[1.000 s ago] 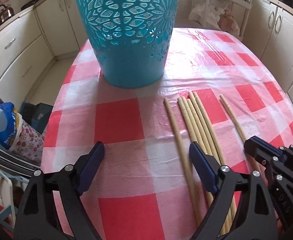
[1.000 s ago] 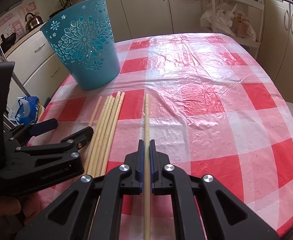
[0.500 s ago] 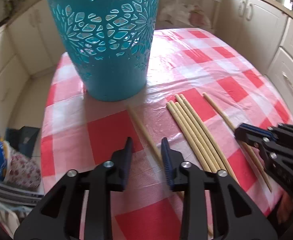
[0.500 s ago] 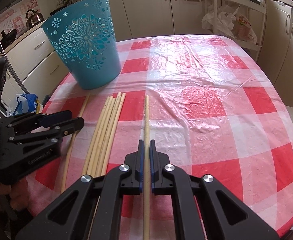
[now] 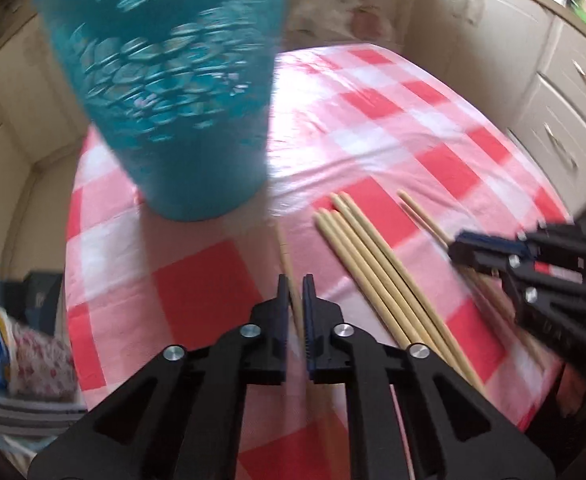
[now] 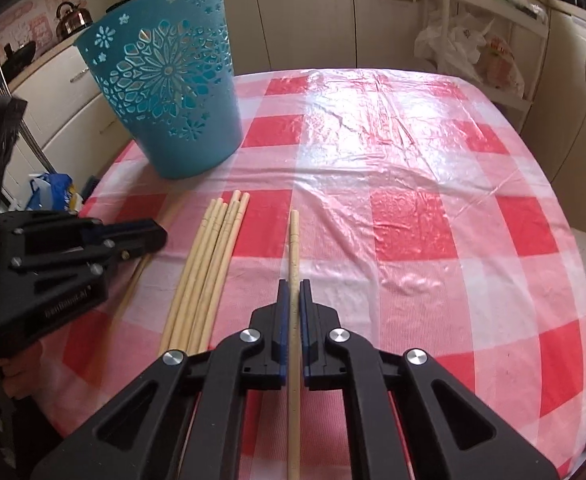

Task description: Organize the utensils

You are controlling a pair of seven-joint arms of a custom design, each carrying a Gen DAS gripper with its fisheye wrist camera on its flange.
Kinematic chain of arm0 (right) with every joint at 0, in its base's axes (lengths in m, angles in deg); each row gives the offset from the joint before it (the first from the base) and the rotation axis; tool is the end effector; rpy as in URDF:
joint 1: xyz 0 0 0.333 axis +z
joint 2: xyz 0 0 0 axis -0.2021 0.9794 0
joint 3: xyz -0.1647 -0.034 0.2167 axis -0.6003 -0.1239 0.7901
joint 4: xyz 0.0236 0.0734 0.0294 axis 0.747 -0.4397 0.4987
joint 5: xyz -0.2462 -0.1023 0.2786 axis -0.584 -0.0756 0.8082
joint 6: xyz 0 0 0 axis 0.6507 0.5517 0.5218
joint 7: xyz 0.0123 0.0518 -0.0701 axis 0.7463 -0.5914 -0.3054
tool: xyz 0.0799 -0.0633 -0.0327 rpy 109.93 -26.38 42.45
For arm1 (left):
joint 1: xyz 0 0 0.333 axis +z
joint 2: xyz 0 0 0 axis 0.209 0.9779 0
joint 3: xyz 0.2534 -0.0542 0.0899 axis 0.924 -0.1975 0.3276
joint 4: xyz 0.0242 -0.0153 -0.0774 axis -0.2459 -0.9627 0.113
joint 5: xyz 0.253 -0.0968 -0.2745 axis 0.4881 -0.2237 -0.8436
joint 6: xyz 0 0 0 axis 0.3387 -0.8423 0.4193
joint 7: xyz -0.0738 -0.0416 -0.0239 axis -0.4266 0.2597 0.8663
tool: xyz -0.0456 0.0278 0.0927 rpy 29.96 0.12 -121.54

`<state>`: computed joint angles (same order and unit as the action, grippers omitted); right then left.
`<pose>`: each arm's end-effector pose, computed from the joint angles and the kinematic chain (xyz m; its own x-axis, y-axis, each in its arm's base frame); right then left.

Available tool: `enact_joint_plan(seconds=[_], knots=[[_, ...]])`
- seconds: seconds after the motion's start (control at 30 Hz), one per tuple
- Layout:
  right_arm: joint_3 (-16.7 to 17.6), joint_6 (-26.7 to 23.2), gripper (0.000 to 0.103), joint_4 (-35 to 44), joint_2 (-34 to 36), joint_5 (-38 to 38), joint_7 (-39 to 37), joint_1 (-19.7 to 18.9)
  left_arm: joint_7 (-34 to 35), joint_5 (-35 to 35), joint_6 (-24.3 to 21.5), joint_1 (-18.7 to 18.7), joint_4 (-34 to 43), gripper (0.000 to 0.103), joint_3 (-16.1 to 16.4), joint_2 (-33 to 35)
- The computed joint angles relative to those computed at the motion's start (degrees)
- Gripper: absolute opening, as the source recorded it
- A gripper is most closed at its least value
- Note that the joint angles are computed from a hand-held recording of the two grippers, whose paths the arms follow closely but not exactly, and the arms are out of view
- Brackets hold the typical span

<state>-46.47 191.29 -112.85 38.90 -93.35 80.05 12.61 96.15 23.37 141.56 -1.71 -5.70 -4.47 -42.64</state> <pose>0.4943 0.3119 0.4456 -0.3029 -0.9411 -0.1503 -0.7653 0.3342 -0.5501 0.6511 -0.2802 0.4240 -0.7928 -0.6093 0.0174 -0.5256 0.6688 -0.5259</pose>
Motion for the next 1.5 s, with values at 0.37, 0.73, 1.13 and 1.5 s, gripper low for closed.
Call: enact_joint_plan(seconds=[0.37,0.73,1.13,1.5], knots=[[0.2,-6.5,0.007,4.5,3.0,-3.9,-2.3,1.9,-8.1,8.2,1.8,-3.4,0.9,0.034,3.0,0.5],[0.1,10.8,0.006,-9.3,-5.7,-2.7,10.7,-0.7,-7.3,6.4,9.0,-2.6,-11.9,0.004,0.9,-8.1],[3.0,30.2,0.006,-17.5,-9.5,-22.0,43.3,-8.7,13.9,-31.1,11.1,5.8,-17.0,0.004,-2.6,-21.9],[2.8,31.7,0.006,-16.7,-11.6,-40.1,61.7,-10.1,4.3,-35.0,20.2,4.8,13.9,0.004,-4.3,-2.9]])
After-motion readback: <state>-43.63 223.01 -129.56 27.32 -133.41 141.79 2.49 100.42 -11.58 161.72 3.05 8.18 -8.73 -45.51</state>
